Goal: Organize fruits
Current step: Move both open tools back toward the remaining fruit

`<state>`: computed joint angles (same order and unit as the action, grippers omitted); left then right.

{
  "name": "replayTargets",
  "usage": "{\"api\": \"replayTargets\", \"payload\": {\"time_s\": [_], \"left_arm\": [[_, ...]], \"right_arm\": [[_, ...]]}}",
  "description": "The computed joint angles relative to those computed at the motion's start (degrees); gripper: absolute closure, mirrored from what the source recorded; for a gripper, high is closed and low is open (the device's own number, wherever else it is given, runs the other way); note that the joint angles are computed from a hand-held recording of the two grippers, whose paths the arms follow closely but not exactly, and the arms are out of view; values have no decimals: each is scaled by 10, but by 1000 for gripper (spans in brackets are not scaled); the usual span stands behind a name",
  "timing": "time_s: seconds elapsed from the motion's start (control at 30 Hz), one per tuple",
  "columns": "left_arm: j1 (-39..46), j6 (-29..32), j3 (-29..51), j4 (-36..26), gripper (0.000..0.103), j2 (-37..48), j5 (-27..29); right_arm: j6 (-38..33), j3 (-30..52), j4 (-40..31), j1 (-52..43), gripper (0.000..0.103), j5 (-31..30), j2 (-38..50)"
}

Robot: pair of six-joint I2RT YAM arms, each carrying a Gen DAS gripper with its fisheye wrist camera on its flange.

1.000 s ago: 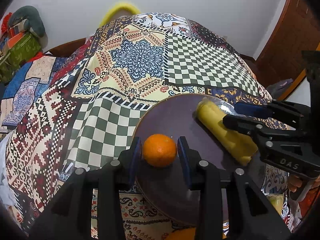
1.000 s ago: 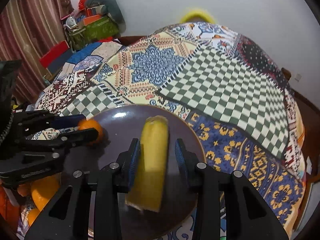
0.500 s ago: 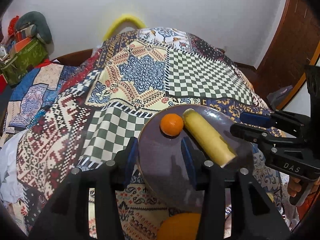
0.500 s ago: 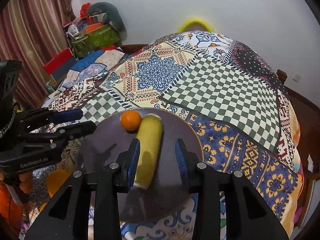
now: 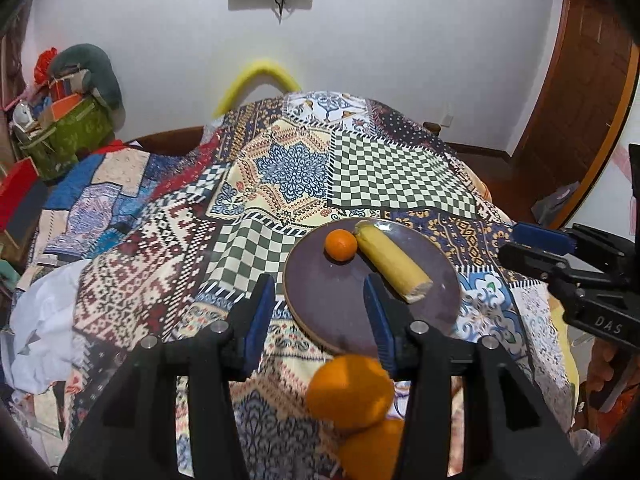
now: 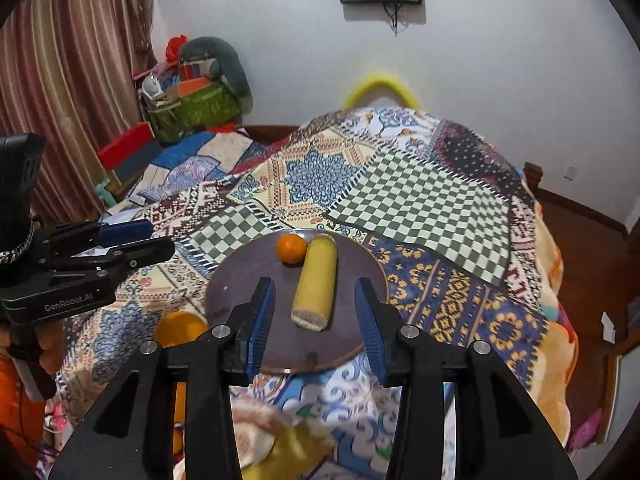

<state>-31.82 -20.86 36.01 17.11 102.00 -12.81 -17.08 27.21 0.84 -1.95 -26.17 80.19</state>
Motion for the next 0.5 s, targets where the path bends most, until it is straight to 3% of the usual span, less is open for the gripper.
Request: {"api": "replayTargets", "payload": {"time_s": [0.07,0.27,0.5], "left_arm": [[-17,-12,-26,-4,48,-37,-15],[-70,-56,-85,-19,48,-117,-46],[-123,-109,-127,-33,48,-155,-76]], "right_arm": [[-2,-16,-19,-9,65,-7,-39],[-20,-62,-74,-48,59,-32,-141],[-49,-113,-133,-85,59,-43,-239]]}}
